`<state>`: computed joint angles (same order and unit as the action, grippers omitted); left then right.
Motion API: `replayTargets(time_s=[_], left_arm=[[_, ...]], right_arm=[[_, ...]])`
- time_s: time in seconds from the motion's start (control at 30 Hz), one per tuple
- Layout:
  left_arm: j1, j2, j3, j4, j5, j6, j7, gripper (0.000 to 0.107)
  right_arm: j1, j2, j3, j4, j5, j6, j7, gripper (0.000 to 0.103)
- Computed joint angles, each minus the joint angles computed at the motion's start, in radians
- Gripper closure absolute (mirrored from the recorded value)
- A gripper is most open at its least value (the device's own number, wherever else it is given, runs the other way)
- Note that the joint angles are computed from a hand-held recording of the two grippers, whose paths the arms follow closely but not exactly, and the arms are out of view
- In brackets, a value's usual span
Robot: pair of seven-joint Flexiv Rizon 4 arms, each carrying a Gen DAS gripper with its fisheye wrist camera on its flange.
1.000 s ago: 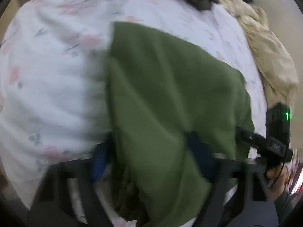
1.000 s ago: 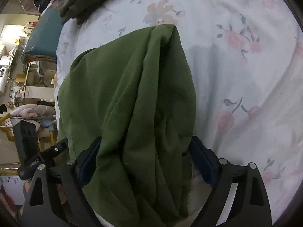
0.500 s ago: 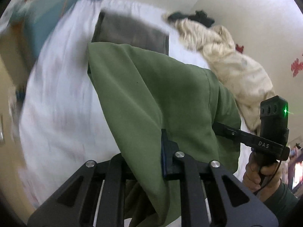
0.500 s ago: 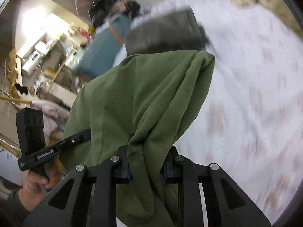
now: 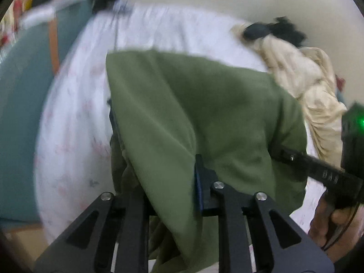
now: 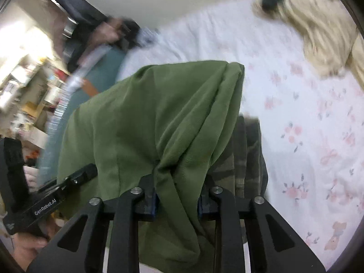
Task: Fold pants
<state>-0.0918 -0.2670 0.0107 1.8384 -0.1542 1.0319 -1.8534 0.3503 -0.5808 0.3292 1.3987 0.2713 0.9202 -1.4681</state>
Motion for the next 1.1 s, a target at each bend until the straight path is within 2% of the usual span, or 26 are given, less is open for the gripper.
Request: replayTargets(time_s=[0.03, 0.13, 0.23, 0.27, 0.3, 0.33, 0.37, 0.4, 0.43, 0.47, 0.5, 0.6, 0.63, 0.73, 0.83, 0.93, 1.03, 1.1], left_arm=[[0.011, -0.013, -0.007, 0.017, -0.027, 0.031, 0.013, 0.088], [0.029, -0.052, -0.024, 0.041, -0.083, 0.087, 0.045, 0.086], [0.0, -0.065, 0.013, 0.029, -0.022, 0.096, 0.0, 0.083], [-0.017, -0.061, 0.033, 0.022, 0.02, 0.099, -0.026, 0.077], [-0.035, -0.053, 0.055, 0.012, 0.067, 0.094, -0.058, 0.065], [-0.055, -0.039, 0.079, 0.012, 0.121, 0.094, -0.099, 0.059], [-0.073, -0.015, 0.1, 0.022, 0.174, 0.095, -0.146, 0.045], [-0.088, 0.0, 0.116, 0.015, 0.224, 0.071, -0.195, 0.028], [-0.1, 0.025, 0.133, 0.021, 0.281, 0.062, -0.251, 0.024], [-0.1, 0.051, 0.138, 0.039, 0.318, 0.073, -0.284, 0.023], [-0.11, 0.072, 0.154, 0.032, 0.388, 0.046, -0.339, 0.023], [-0.177, 0.141, 0.186, -0.026, 0.669, -0.199, -0.531, 0.023], [-0.17, 0.171, 0.174, -0.006, 0.693, -0.21, -0.546, 0.023], [-0.16, 0.298, 0.15, 0.105, 0.71, -0.14, -0.567, 0.023], [-0.166, 0.429, 0.099, 0.192, 0.738, -0.121, -0.62, 0.023], [-0.181, 0.572, 0.023, 0.276, 0.759, -0.12, -0.7, 0.023], [-0.185, 0.707, -0.106, 0.32, 0.774, -0.196, -0.799, 0.023], [-0.185, 0.79, -0.196, 0.337, 0.756, -0.269, -0.854, 0.019]], right_arm=[[0.015, -0.03, -0.015, -0.022, -0.019, -0.01, 0.015, 0.068], [0.014, -0.087, -0.013, -0.051, -0.007, 0.006, 0.037, 0.064], [0.051, -0.098, -0.051, -0.049, -0.071, 0.0, 0.092, 0.063], [0.067, -0.093, -0.066, -0.045, -0.105, 0.0, 0.107, 0.062], [0.081, -0.084, -0.082, -0.043, -0.139, -0.012, 0.131, 0.058], [0.085, -0.076, -0.088, -0.042, -0.159, -0.021, 0.149, 0.049], [0.082, -0.067, -0.089, -0.035, -0.171, -0.015, 0.154, 0.044], [0.073, -0.048, -0.085, -0.012, -0.177, 0.005, 0.147, 0.033], [0.062, -0.027, -0.079, 0.014, -0.179, 0.024, 0.138, 0.027], [0.047, -0.009, -0.069, 0.036, -0.173, 0.042, 0.125, 0.026], [0.032, 0.014, -0.058, 0.063, -0.163, 0.069, 0.11, 0.027], [0.051, 0.116, -0.107, 0.204, -0.229, 0.185, 0.146, 0.026], [0.043, 0.149, -0.102, 0.243, -0.238, 0.212, 0.147, 0.025], [-0.015, 0.24, -0.029, 0.329, -0.185, 0.258, 0.061, 0.019], [-0.01, 0.359, -0.019, 0.452, -0.179, 0.316, 0.038, 0.013], [0.01, 0.497, -0.012, 0.599, -0.177, 0.416, 0.047, 0.009], [0.029, 0.63, -0.006, 0.709, -0.128, 0.44, 0.051, 0.006], [0.04, 0.723, 0.001, 0.792, -0.153, 0.462, 0.098, 0.006]])
